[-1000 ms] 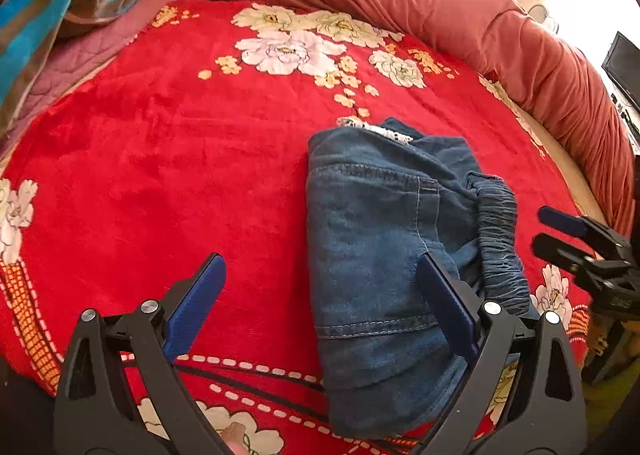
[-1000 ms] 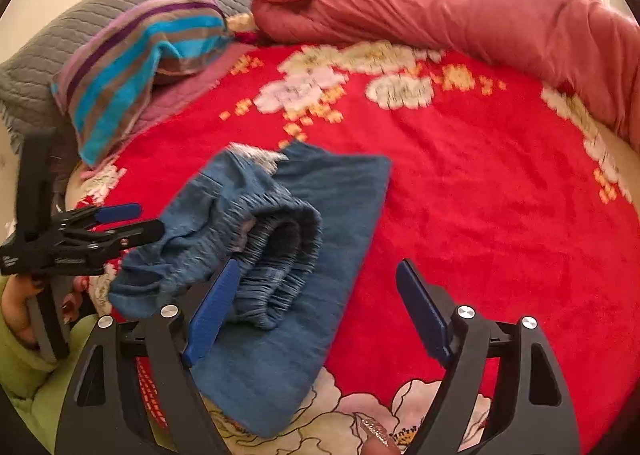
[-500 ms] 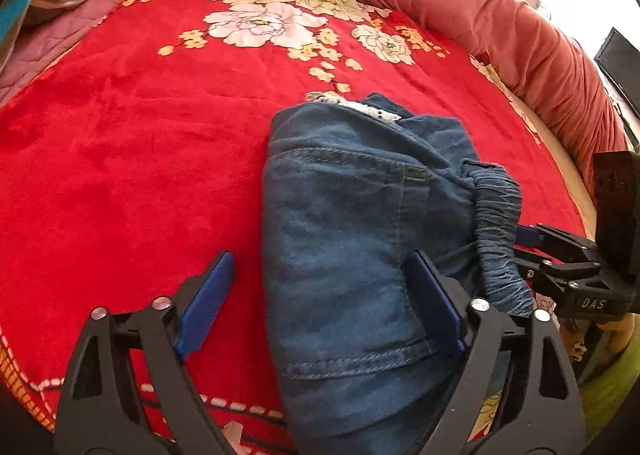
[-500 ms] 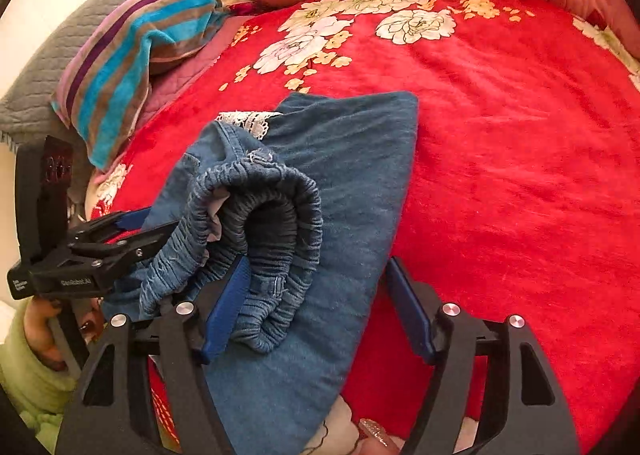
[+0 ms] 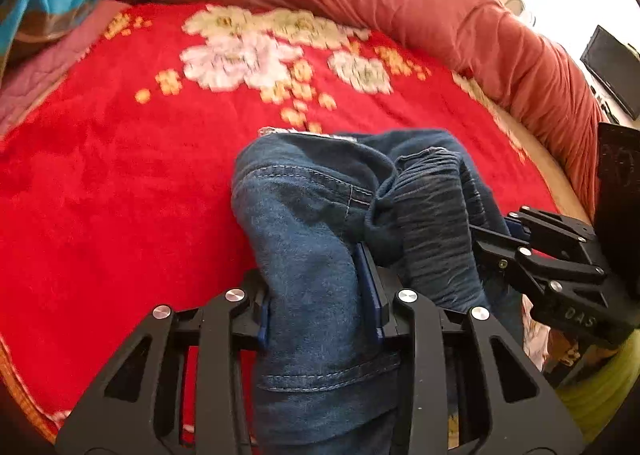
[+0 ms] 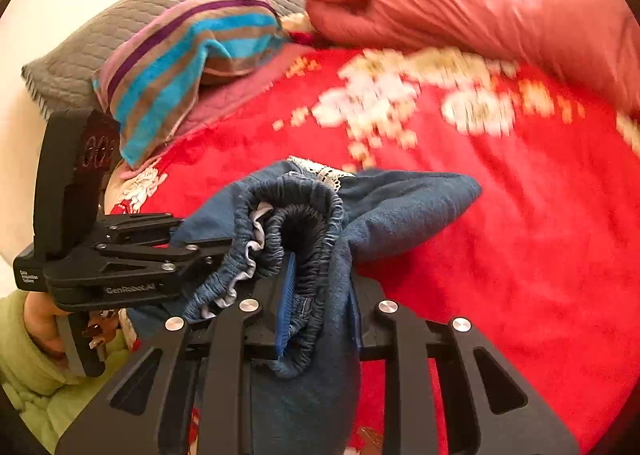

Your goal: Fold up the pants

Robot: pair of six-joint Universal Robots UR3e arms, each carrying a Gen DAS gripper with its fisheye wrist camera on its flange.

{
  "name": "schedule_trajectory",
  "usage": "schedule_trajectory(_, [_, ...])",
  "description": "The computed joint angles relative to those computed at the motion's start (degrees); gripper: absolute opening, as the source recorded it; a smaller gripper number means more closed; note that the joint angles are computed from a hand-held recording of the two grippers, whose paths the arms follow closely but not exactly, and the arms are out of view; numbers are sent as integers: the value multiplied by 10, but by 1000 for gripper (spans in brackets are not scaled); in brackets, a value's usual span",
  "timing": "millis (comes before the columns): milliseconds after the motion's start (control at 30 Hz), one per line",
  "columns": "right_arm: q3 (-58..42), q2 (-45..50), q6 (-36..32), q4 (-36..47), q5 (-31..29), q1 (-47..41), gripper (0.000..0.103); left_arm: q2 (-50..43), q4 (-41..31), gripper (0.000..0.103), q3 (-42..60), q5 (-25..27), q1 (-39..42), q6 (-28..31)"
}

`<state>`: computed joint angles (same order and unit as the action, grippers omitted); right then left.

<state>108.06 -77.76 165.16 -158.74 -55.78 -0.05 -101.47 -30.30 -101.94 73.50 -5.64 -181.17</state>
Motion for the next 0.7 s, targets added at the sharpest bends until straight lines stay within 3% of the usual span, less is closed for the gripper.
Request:
schedule_trajectory(300, [-131,82,15,-20,-37,30,21,-40,6,27,77,19,14,-6])
schedule_trajectory(700, [-181,132,29,-26,-84,38,22,-109,22,27,135,33,7,-13])
